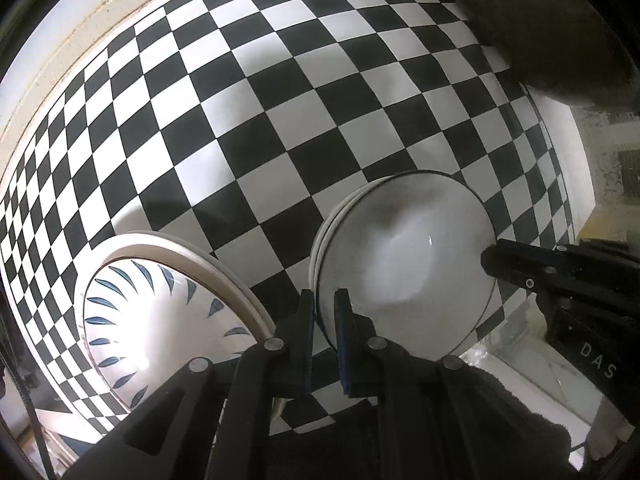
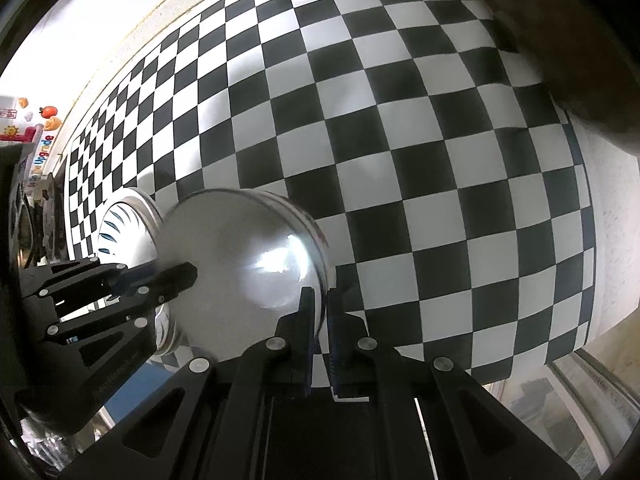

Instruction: Organize plates and bowls

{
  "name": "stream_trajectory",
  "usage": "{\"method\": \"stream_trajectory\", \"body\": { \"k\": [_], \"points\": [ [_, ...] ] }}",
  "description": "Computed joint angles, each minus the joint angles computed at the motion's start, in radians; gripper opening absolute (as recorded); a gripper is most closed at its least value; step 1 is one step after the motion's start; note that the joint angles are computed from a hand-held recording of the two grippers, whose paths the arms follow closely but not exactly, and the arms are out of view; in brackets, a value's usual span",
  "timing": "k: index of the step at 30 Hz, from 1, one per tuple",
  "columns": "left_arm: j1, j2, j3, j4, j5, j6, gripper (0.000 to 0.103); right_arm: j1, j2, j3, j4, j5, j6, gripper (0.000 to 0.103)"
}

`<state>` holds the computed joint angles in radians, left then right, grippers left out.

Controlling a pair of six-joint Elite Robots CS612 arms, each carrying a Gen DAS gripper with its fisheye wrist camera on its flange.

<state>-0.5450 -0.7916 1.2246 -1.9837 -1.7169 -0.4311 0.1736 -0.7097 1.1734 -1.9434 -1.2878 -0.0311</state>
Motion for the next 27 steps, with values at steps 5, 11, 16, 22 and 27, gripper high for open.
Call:
{"method": "stream_trajectory", "body": {
  "k": [5,11,16,22,27],
  "points": [
    [0.000,0.000,0.002,-0.002,-0.002,-0.005,0.008,0.004,-0.005,0.006,-0.008,-0.015,-0.009,0.008],
    [0.005,-0.017,0.026,-0.037,-0.010,-0.034,0.009,0.003,-0.004,-0.001,0.002,-0.010,-0.002,0.008],
    [0.020,-0.067,0.072,-0.173,0.043,-0.125,0.009,0.001,-0.025,0.001,-0.075,0.008,-0.052,0.008],
    [0.064,-0.025,-0.012,-0.274,0.039,-0.202,0.017,0.002,0.025,-0.120,-0.139,0.032,-0.008,0.049],
    [0.113,0.089,-0.198,-0.246,-0.010,-0.251,0.017,0.024,0.152,-0.366,-0.082,-0.069,0.023,0.050]
  ]
}}
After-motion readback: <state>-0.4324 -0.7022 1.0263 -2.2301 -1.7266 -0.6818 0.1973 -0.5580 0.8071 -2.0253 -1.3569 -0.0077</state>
